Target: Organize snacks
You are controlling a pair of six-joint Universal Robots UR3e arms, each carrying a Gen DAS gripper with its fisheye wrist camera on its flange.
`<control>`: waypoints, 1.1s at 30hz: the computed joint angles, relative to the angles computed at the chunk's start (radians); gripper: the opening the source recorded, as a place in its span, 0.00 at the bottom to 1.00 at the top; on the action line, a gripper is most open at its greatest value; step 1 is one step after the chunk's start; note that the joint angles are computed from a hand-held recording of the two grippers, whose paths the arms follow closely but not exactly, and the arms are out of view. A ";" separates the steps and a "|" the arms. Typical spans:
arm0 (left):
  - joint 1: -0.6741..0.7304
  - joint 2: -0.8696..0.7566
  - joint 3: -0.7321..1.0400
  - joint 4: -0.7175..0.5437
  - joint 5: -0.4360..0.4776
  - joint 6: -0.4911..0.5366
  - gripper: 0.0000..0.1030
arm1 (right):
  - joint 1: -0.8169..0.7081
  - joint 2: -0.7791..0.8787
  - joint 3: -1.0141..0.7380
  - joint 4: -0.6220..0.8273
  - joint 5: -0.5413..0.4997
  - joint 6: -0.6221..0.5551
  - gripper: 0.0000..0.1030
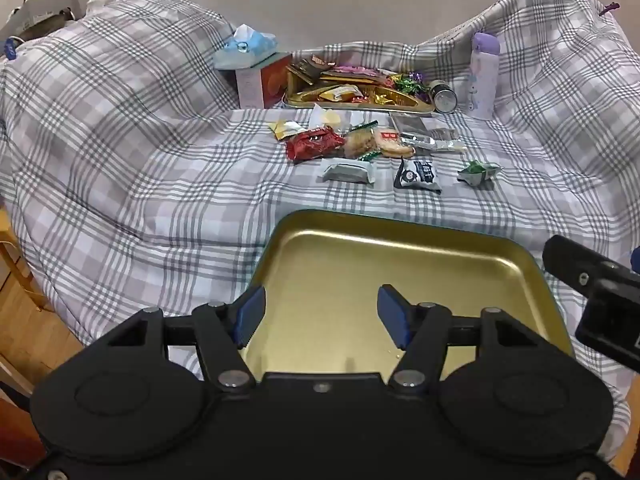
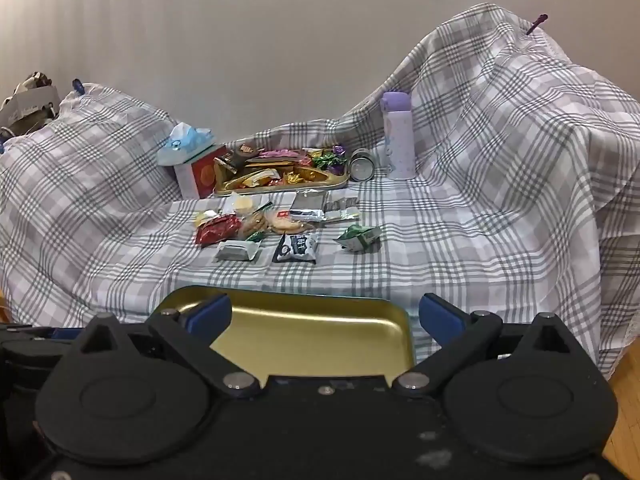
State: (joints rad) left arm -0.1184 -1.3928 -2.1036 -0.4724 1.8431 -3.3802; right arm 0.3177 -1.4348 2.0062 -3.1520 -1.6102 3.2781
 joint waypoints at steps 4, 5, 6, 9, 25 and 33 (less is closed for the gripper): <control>-0.012 -0.009 0.002 0.009 0.018 0.007 0.63 | 0.005 -0.001 -0.010 0.033 -0.013 0.010 1.00; -0.014 -0.010 0.002 0.008 0.022 0.007 0.63 | 0.003 -0.002 -0.012 0.041 -0.015 0.012 1.00; -0.014 -0.011 0.002 0.008 0.022 0.008 0.63 | 0.007 -0.001 -0.017 0.050 -0.021 0.017 1.00; -0.005 -0.009 -0.007 0.014 0.009 0.012 0.63 | 0.004 -0.004 -0.019 0.070 -0.016 0.018 1.00; -0.001 -0.001 -0.018 0.022 0.009 0.010 0.63 | 0.023 0.011 -0.054 0.116 -0.044 0.026 1.00; -0.007 0.001 -0.015 0.011 0.027 0.008 0.63 | 0.021 0.011 -0.058 0.134 -0.038 0.034 1.00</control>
State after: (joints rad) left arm -0.1251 -1.3917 -2.1186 -0.4618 1.8705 -3.3724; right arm 0.3383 -1.4233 1.9478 -3.0176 -1.6486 3.3125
